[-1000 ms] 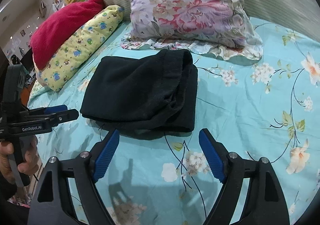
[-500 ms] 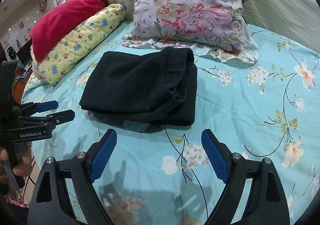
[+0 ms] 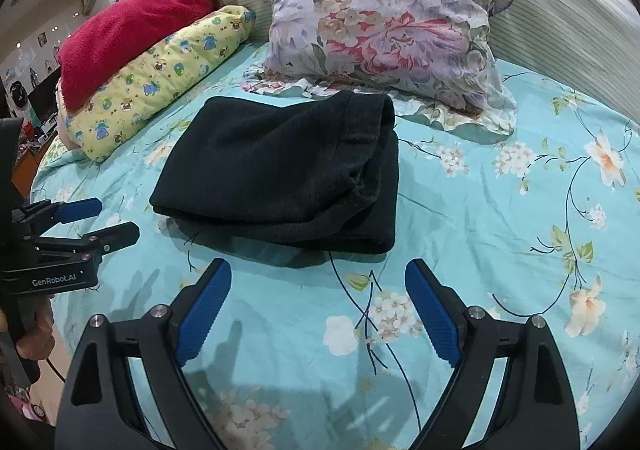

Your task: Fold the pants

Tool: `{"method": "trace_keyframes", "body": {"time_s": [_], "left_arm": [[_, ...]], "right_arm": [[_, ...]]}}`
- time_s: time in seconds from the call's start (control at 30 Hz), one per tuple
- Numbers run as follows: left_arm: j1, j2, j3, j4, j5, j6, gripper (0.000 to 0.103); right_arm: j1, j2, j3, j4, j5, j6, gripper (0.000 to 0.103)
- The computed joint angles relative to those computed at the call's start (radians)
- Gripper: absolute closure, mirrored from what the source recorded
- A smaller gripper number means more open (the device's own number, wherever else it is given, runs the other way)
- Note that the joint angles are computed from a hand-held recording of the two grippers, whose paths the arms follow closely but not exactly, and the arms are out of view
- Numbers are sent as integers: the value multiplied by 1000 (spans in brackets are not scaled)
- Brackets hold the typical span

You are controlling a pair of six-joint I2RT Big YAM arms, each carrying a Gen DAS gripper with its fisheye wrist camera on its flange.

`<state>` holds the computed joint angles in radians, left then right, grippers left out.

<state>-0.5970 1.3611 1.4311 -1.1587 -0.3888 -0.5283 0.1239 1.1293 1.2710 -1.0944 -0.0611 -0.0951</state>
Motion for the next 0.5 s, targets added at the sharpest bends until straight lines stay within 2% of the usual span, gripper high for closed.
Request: {"method": "trace_keyframes", "body": {"time_s": [0.2,0.5], "left_arm": [[7,9,0,14,8,-21,21],[2,16,-2,35,-3,6,21]], "right_arm": [[5,4,-13,23,1,1,14],[15,11,-17,35,4,-1,14]]}}
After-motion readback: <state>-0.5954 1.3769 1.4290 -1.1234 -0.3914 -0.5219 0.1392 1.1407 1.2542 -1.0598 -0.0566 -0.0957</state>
